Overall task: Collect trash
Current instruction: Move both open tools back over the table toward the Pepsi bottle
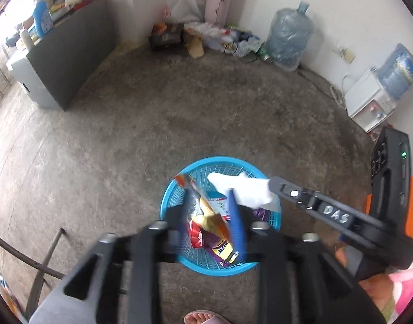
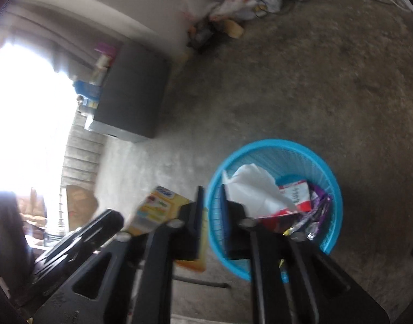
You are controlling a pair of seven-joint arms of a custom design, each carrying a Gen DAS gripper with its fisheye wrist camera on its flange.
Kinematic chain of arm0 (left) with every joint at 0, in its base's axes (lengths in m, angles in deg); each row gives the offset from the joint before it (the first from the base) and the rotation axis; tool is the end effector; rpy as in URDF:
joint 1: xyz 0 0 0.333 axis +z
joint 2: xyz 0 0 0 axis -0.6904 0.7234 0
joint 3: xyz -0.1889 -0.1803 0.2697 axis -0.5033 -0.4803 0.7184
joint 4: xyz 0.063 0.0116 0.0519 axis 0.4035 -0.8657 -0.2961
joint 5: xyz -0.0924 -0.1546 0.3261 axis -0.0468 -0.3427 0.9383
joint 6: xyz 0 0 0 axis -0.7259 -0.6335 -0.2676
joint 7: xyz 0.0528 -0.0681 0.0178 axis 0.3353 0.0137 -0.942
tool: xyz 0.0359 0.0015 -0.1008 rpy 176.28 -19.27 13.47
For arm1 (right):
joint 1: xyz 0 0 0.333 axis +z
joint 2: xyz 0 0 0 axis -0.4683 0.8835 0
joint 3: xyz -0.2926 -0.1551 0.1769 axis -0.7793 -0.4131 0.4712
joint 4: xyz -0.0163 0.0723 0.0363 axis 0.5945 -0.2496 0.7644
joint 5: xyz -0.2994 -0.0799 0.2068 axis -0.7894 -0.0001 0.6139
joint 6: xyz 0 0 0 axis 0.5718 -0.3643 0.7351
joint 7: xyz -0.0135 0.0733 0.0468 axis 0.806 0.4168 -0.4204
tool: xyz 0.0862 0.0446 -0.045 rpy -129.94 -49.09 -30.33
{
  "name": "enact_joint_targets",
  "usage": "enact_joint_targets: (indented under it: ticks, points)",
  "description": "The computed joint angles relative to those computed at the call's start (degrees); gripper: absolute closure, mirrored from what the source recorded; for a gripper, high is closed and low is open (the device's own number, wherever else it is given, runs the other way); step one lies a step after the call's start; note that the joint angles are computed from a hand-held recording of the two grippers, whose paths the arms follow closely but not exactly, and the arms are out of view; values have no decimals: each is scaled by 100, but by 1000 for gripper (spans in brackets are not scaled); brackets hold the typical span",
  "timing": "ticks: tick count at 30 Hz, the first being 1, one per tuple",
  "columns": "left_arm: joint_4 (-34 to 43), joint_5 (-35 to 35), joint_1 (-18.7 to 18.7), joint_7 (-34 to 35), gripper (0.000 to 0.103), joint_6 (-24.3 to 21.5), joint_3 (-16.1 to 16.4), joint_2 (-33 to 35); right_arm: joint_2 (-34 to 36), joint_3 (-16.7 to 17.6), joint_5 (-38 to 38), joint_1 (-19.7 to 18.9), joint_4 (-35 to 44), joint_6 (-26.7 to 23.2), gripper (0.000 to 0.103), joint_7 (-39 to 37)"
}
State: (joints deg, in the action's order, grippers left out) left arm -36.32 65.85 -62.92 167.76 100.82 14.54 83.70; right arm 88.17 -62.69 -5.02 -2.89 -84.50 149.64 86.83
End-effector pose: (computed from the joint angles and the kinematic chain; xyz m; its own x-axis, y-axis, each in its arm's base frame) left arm 0.7097 -0.3529 0.4814 -0.6364 -0.7642 0.1046 -0.7374 0.5630 -0.3732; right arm 0.6267 0.2816 0.4027 -0.5542 -0.5685 -0.6080 -0.5687 0.7920 -0.2222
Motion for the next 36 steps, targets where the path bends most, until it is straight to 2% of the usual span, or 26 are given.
enact_joint_targets:
  ticks: [2, 4, 6, 8, 11, 14, 17, 21, 25, 31, 34, 36]
  points:
    - [13, 75, -66, -131, 65, 40, 64, 33, -23, -180, -56, 166, -18, -296, 75, 146]
    - [-142, -8, -7, -81, 64, 199, -6, -38, -116, -344, -166, 319, -202, -103, 70, 387]
    - [-251, -60, 44, 0, 62, 304, -44, -108, -241, -711, -400, 651, -381, -22, 68, 688]
    - [-414, -100, 84, 108, 59, 448, -75, -246, -396, -1050, -739, 983, -468, -152, 67, 965]
    - [-598, -243, 184, 233, 58, 578, -138, -475, -557, -1321, -1236, 1266, -496, -360, 63, 1361]
    - [-918, -580, 410, 449, 55, 724, -266, -841, -699, -1433, -1779, 1480, -338, -818, 58, 1678]
    - [-1342, -871, 624, 676, 52, 907, -303, -1316, -866, -1404, -2324, 1621, -172, -1219, 49, 1961]
    - [-2269, -1131, 871, 865, 44, 1538, -197, -2175, -1059, -1232, -2959, 1760, 97, -1576, 36, 2276]
    - [-2969, -1477, 1222, 1197, 37, 1651, -69, -2940, -1024, -850, -3203, 1645, 497, -1685, 32, 2127]
    - [-3969, -2000, 1686, 1528, 29, 2022, 314, -4000, -695, 76, -2935, 1139, 1340, -1596, 27, 1067]
    - [-4371, -2102, 1848, 1610, 26, 2168, 513, -4417, -327, 530, -2450, 953, 2008, -1749, 27, 88]
    - [-4499, -2170, 1967, 1680, 25, 2115, 657, -4587, -105, 675, -2147, 951, 2396, -1831, 26, -483]
